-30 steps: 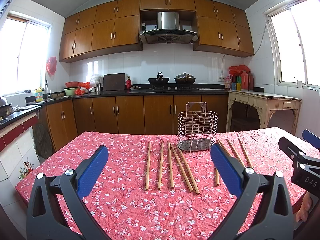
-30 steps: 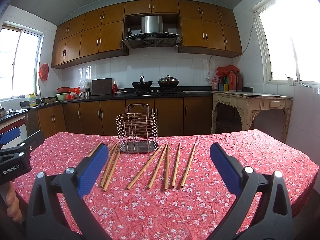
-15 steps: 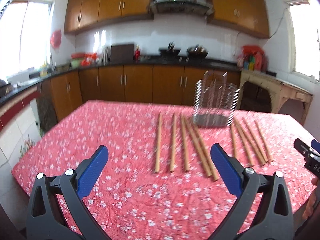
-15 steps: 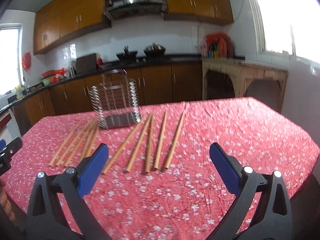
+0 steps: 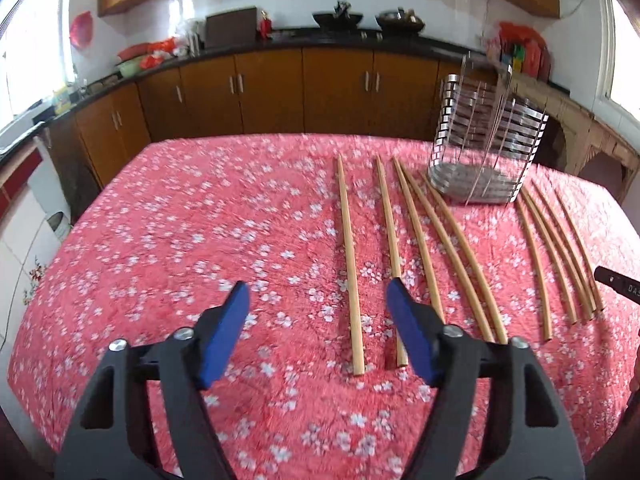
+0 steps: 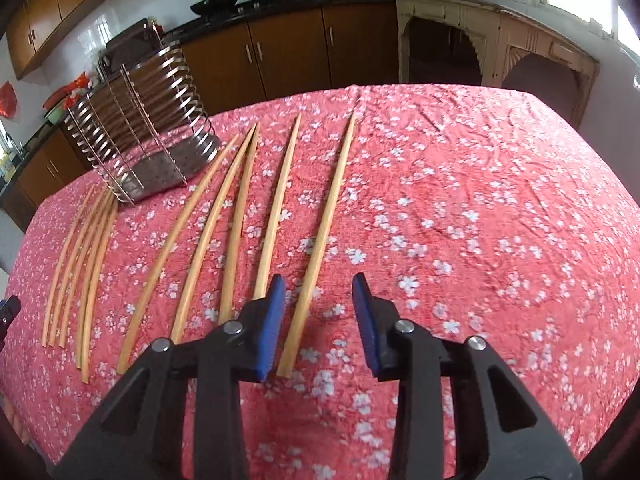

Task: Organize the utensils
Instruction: 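Lower the right gripper onto a chopstick and close while the left gripper grasps another, then lift both held chopsticks upright and carry them over the wire holder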

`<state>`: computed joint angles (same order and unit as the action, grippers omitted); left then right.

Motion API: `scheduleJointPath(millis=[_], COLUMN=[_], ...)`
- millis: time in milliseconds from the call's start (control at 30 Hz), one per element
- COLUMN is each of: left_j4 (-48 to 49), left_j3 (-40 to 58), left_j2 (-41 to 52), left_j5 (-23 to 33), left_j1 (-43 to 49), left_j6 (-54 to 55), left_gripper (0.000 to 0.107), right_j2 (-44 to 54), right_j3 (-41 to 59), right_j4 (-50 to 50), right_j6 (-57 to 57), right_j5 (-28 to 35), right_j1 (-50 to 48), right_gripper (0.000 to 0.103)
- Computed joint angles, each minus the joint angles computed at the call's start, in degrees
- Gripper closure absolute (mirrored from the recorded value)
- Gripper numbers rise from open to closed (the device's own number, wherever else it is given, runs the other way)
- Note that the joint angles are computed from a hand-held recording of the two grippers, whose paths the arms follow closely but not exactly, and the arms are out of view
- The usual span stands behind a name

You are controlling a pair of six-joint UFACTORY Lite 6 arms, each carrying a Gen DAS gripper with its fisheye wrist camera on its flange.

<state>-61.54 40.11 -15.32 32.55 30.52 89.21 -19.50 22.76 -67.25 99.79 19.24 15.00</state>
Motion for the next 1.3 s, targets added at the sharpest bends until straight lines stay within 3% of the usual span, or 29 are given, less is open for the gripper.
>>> scheduleJointPath(millis=[67, 267, 333, 467, 600, 967, 1133, 1300], left_j4=[1.3, 4.9, 6.5, 6.8, 6.9, 6.1, 6.1, 3.4], left_j3=[0.5, 1.0, 0.9, 1.3, 2.1, 1.1, 0.7, -0.6], left_j2=[2.0, 5.3, 6.1, 7.5, 8.5, 8.0, 7.4, 3.5], left_j5=[-1.6, -6.3, -7.3, -8.4, -8.0, -9.3, -8.4, -3.7], left_j1=[-2.3, -8.2, -9.4, -9.7, -9.2, -9.9, -9.2, -4.7], left_j6=[-1.3, -5.1, -6.5, -7.2, -7.7, -6.9, -6.5, -2.0], left_gripper=[0.044, 0.07, 0.083, 0.095, 0.096, 0.095, 0.1, 0.1], right_j2=[3.9, 6.6, 4.9, 2.8, 3.2, 0.5, -1.3, -11.3], right_j3=[1.6, 2.3, 1.1, -0.7, -0.9, -2.2, -3.2, -6.0], right_j4=[-2.8, -10.7, -10.6, -12.5, -15.7, -12.1, -11.0, -2.1], right_j6=[2.1, 10.2, 9.9, 11.7, 14.3, 10.4, 9.5, 0.2], right_j5=[-0.8, 2.3, 2.1, 1.2, 0.6, 0.4, 0.2, 6.2], right_j1=[-0.1, 1.5, 0.9, -0.8, -1.9, -2.2, -1.9, 1.3], right_gripper=[0.073, 0.093, 0.094, 0.094, 0.094, 0.094, 0.094, 0.095])
